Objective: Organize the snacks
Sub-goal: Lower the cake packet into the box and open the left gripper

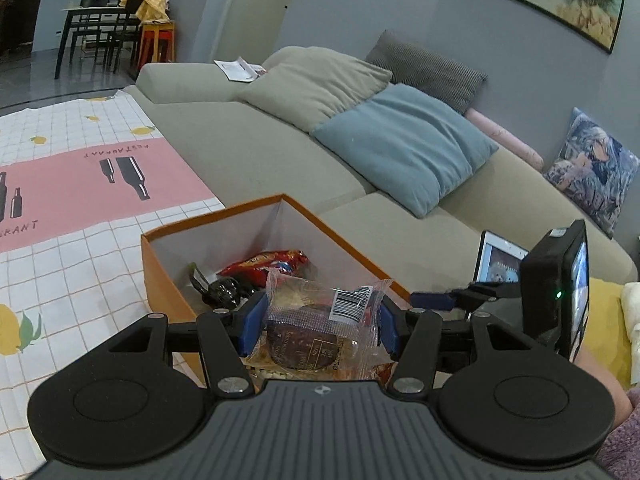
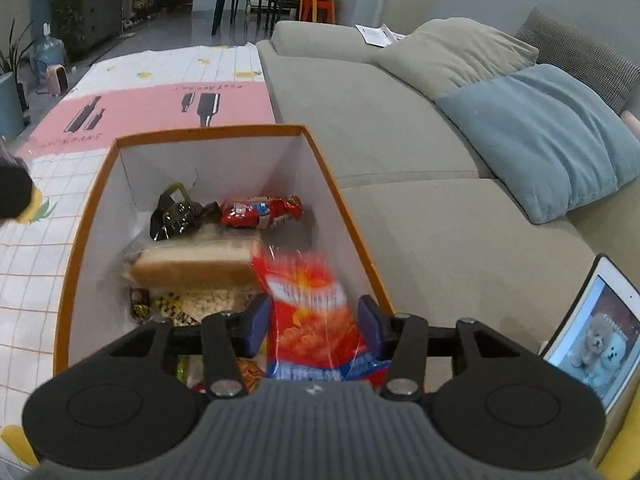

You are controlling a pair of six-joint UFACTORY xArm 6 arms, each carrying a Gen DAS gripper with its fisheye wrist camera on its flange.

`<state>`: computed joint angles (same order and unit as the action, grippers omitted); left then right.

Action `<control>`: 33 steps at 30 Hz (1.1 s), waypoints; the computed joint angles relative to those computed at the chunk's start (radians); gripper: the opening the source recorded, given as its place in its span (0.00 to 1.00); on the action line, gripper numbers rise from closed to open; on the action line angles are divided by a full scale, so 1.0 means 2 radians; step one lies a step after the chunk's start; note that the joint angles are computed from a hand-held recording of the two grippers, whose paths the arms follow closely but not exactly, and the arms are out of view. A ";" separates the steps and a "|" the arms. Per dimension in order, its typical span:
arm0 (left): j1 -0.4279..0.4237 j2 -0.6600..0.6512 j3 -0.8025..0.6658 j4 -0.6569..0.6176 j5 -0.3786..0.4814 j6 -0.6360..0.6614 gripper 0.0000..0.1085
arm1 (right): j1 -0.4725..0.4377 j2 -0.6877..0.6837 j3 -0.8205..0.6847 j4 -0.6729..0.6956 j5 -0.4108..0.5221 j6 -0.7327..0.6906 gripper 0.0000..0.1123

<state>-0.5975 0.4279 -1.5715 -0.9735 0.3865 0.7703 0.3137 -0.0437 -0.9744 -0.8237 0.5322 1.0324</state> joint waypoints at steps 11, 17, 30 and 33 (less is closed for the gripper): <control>-0.015 0.012 -0.002 0.079 0.002 -0.080 0.59 | -0.016 -0.017 0.018 -0.026 -0.059 0.053 0.68; -0.021 0.030 -0.012 0.156 0.014 -0.163 0.63 | -0.017 -0.016 0.023 0.008 -0.083 0.018 0.68; -0.024 0.007 0.016 0.294 -0.025 -0.293 0.80 | -0.023 -0.029 0.037 0.009 -0.099 0.023 0.68; -0.023 -0.015 0.041 0.329 -0.043 -0.320 0.80 | -0.021 -0.031 0.037 0.011 -0.104 0.033 0.68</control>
